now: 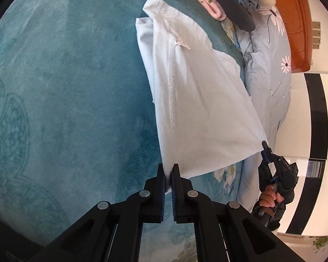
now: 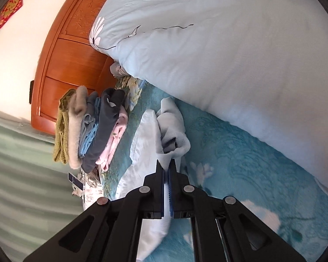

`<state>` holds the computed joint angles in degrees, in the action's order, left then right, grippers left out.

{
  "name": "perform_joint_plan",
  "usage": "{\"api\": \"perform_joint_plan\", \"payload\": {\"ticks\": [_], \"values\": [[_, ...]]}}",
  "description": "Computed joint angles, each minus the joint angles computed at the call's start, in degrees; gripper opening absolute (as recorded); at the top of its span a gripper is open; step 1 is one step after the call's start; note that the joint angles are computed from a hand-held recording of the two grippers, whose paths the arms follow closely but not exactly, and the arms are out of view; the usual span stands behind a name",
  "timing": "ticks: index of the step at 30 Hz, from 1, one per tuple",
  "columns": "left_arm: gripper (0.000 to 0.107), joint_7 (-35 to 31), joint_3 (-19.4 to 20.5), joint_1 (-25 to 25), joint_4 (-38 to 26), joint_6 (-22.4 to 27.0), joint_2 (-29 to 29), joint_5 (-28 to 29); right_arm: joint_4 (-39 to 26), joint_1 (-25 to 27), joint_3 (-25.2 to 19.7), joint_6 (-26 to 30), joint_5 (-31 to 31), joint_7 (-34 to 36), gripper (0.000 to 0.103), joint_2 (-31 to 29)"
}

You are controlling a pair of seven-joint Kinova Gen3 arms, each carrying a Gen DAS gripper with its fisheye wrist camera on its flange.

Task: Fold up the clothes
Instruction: 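Lay the folded hem down and open both grippers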

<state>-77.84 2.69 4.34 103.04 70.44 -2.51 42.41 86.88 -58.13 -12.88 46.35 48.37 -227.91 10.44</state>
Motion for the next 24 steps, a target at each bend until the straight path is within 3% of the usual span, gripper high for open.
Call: {"api": "perform_joint_plan", "payload": {"ticks": [2,7,11,15,16,18,20,24], "values": [[0.005,-0.44,-0.41,-0.32,1.99,-0.1,0.14,0.78,0.66,1.28,-2.01,1.16,-2.38,0.48,0.003,0.04],[0.009,-1.82,-0.34,-0.52,2.01,0.32,-0.04,0.54,3.09,-0.02,-0.68,-0.55,-3.21,-0.85,0.003,-0.18],[0.012,-0.86,0.57,0.17,-1.83,1.03,-0.47,-3.3,2.5,1.75,-1.03,-0.96,-7.41,5.57,0.005,-0.25],[0.022,1.15,1.83,1.66,-6.33,0.19,-0.34,-8.47,0.63,3.0,-0.92,0.33,-12.04,12.92,0.006,0.39],[0.023,1.11,2.14,2.15,-7.11,-0.71,-0.06,-8.73,0.14,2.85,-0.71,1.01,-12.42,13.77,0.008,0.67],[0.026,1.03,2.77,3.13,-8.72,-2.46,0.63,-9.26,0.29,2.52,-0.13,0.4,-12.34,13.91,0.024,0.95],[0.026,1.11,3.77,4.44,-10.55,-3.75,2.89,-8.83,0.78,2.29,0.37,-0.66,-12.21,13.45,0.034,1.15],[0.026,2.27,6.21,7.42,-14.45,-6.59,9.13,-8.44,1.52,0.79,1.63,-1.22,-10.44,8.78,0.036,1.85]]}}
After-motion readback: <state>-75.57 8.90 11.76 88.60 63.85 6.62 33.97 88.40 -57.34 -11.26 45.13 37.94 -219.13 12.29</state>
